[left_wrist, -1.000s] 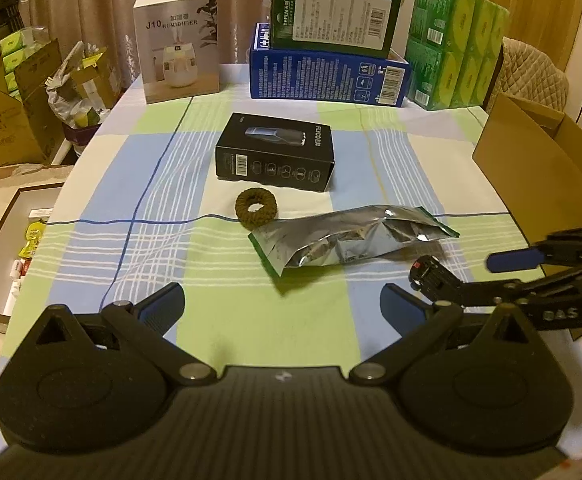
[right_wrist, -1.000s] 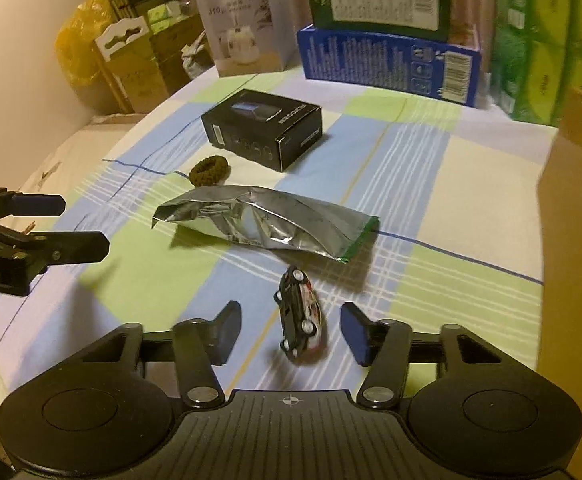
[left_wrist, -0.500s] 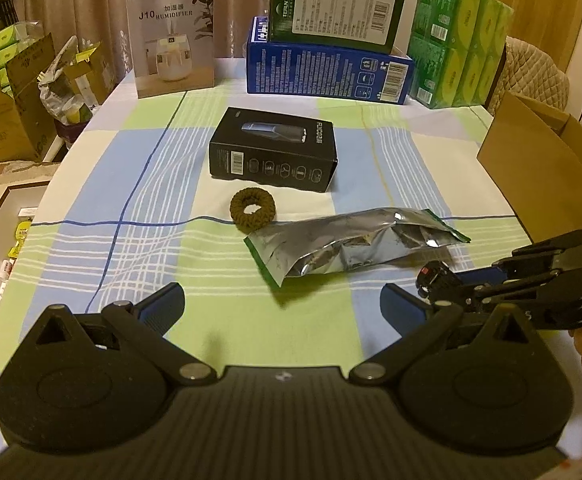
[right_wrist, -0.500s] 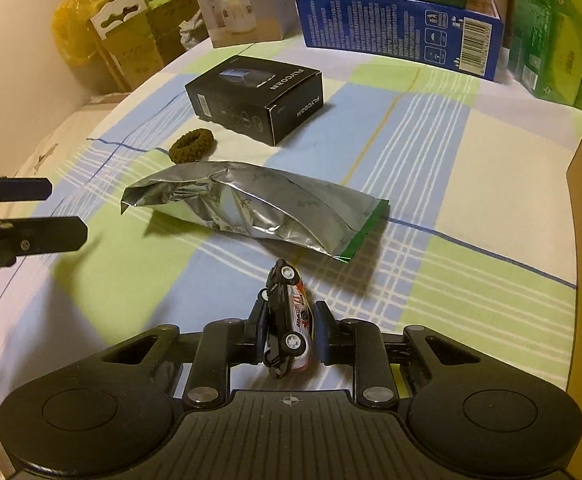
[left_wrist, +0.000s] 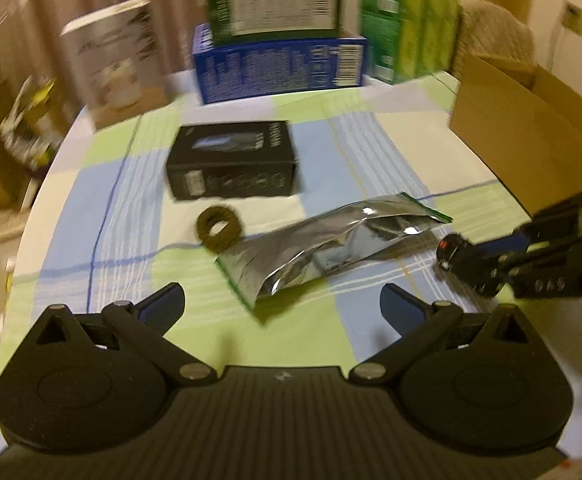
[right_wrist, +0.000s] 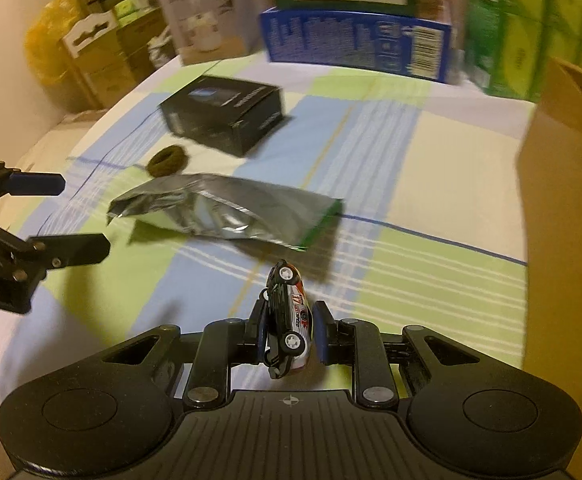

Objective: Organize objects
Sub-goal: 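Roll the left tool and grasp the silver foil bag by its edge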

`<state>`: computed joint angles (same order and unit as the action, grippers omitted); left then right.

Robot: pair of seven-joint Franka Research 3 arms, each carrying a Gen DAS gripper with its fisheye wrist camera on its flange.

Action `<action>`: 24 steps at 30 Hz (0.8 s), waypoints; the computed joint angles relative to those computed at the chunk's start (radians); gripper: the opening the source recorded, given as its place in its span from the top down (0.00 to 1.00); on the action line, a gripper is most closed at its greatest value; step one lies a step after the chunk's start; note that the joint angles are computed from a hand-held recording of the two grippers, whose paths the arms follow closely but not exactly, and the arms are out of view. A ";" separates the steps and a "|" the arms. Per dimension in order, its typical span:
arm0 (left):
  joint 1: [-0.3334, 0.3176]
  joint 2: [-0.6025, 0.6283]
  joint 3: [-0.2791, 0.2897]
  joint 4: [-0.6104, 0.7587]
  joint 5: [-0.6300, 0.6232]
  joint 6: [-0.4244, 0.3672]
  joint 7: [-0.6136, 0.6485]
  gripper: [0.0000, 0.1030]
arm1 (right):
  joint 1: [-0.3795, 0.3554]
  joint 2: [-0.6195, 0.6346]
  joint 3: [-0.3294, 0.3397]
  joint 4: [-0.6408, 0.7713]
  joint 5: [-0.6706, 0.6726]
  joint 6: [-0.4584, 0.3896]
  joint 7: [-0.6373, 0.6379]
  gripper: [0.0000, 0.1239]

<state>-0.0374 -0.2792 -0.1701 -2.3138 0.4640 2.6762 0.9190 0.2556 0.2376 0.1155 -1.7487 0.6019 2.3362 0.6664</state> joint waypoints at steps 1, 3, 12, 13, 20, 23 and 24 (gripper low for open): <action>-0.004 0.017 0.005 0.011 0.003 0.014 0.028 0.01 | -0.001 0.000 -0.003 0.001 0.001 0.003 0.009 0.84; -0.012 0.053 0.013 0.035 0.007 0.042 0.089 0.03 | -0.005 0.006 -0.007 0.008 0.001 0.003 0.027 0.84; -0.056 0.215 0.041 0.191 -0.138 0.008 0.541 0.20 | -0.018 0.030 -0.010 0.035 -0.004 0.010 0.082 0.84; -0.057 0.234 0.039 0.213 -0.161 -0.009 0.590 0.24 | -0.018 0.031 -0.010 0.036 -0.006 0.012 0.086 0.84; -0.051 0.351 0.017 0.385 -0.227 -0.184 0.805 0.48 | -0.020 0.036 -0.008 0.038 -0.018 0.018 0.106 0.84; -0.050 0.391 0.010 0.445 -0.237 -0.260 0.877 0.53 | -0.021 0.034 -0.006 0.034 -0.013 0.023 0.106 0.84; -0.052 0.398 0.010 0.455 -0.232 -0.277 0.881 0.54 | -0.021 0.034 -0.005 0.034 -0.012 0.021 0.105 0.84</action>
